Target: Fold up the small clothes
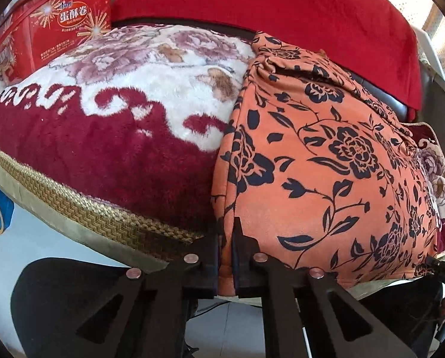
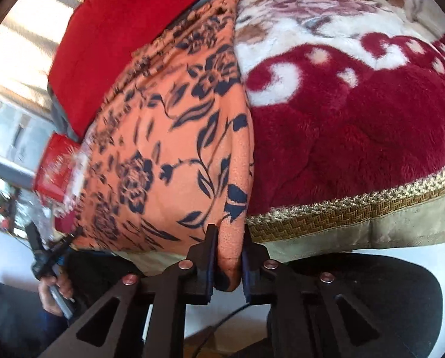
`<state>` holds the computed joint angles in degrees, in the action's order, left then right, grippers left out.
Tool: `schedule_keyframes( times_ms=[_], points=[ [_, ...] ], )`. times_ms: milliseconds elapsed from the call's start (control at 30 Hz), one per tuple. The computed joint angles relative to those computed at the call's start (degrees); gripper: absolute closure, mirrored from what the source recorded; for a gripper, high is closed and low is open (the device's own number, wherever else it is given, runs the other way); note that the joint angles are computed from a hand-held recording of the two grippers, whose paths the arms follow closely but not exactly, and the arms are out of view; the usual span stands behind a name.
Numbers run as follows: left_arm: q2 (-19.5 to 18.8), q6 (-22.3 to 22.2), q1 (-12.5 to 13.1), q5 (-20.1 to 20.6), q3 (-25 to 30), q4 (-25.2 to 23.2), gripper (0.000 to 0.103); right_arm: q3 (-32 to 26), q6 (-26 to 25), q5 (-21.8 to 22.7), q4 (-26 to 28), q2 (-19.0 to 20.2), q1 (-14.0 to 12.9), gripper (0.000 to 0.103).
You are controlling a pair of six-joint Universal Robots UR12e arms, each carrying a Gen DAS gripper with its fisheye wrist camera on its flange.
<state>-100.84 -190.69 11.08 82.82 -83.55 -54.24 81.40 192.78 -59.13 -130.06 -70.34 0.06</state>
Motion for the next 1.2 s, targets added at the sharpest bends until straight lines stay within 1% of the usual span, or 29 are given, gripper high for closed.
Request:
schedule_keyframes(
  times_ms=[33,100,133,167,200,267,300,333,400,500,567,667,733,800,833,867,900,967,1100,1200],
  points=[
    [0.0,0.0,0.1,-0.4,0.1,-0.5,0.096,0.3,0.7,0.0,-0.5,-0.1,-0.1,0.085],
    [-0.4,-0.1,0.1,-0.6,0.4,-0.8,0.096,0.2,0.3,1.5,0.1,0.1,-0.4,0.085],
    [-0.5,-0.1,0.1,-0.6,0.5,-1.1,0.091,0.1,-0.1,1.3,0.5,0.1,-0.4,0.085],
    [-0.4,-0.3,0.1,-0.6,0.6,-1.4,0.084,-0.1,-0.4,1.1,0.9,0.2,-0.4,0.084],
    [-0.5,-0.4,0.1,-0.8,0.6,-1.6,0.081,-0.5,-1.1,0.6,1.9,0.3,-0.2,0.084],
    [-0.6,-0.1,0.0,-0.8,0.7,-1.5,0.08,-1.3,-2.1,-0.3,3.8,0.6,0.1,0.084],
    [-0.6,0.3,-0.1,-0.9,0.7,-1.4,0.083,-1.7,-2.8,-0.8,4.4,0.8,0.3,0.085],
    [-0.5,0.9,-0.2,-0.6,0.7,-0.9,0.097,-1.7,-2.8,-1.0,4.2,0.8,0.4,0.086],
    [-0.1,1.3,-0.2,-0.5,0.6,0.1,0.097,-0.9,-1.5,0.0,2.0,0.4,0.3,0.095],
    [0.8,-0.5,0.9,-2.8,0.4,2.1,0.097,1.3,3.5,6.9,-4.3,-0.5,-1.2,0.095],
    [1.1,-1.3,1.6,-4.2,0.7,3.5,0.097,1.8,5.4,9.7,-7.3,-0.8,-1.8,0.095],
    [1.1,-2.2,2.2,-6.1,1.3,4.2,0.097,2.7,10.7,14.5,-13.1,-0.4,-2.8,0.095],
    [0.8,-1.7,2.0,-5.8,1.9,4.2,0.097,3.5,14.3,17.4,-16.9,0.0,-3.4,0.095],
    [0.6,-2.0,2.1,-6.2,2.3,4.1,0.097,3.7,17.5,19.4,-19.4,0.5,-3.7,0.095],
    [0.5,-2.2,2.1,-6.3,2.4,4.3,0.097,4.0,20.5,21.6,-22.1,1.0,-4.0,0.095],
    [0.3,-2.3,2.0,-6.2,2.6,4.4,0.097,4.2,22.6,22.9,-23.8,1.3,-4.3,0.095],
    [0.2,-2.3,1.9,-6.1,2.8,4.4,0.097,4.3,25.7,23.9,-26.1,1.7,-4.4,0.095],
    [-0.1,-2.3,1.9,-6.1,3.1,4.4,0.097,4.5,29.7,25.2,-29.1,2.2,-4.6,0.095],
    [-0.4,-2.4,1.7,-6.0,3.5,4.3,0.097,4.4,35.4,26.5,-32.9,3.0,-4.6,0.095],
    [-0.3,-2.4,1.6,-5.7,3.3,4.4,0.097,4.5,35.5,25.7,-32.5,2.8,-4.3,0.095]
  ],
)
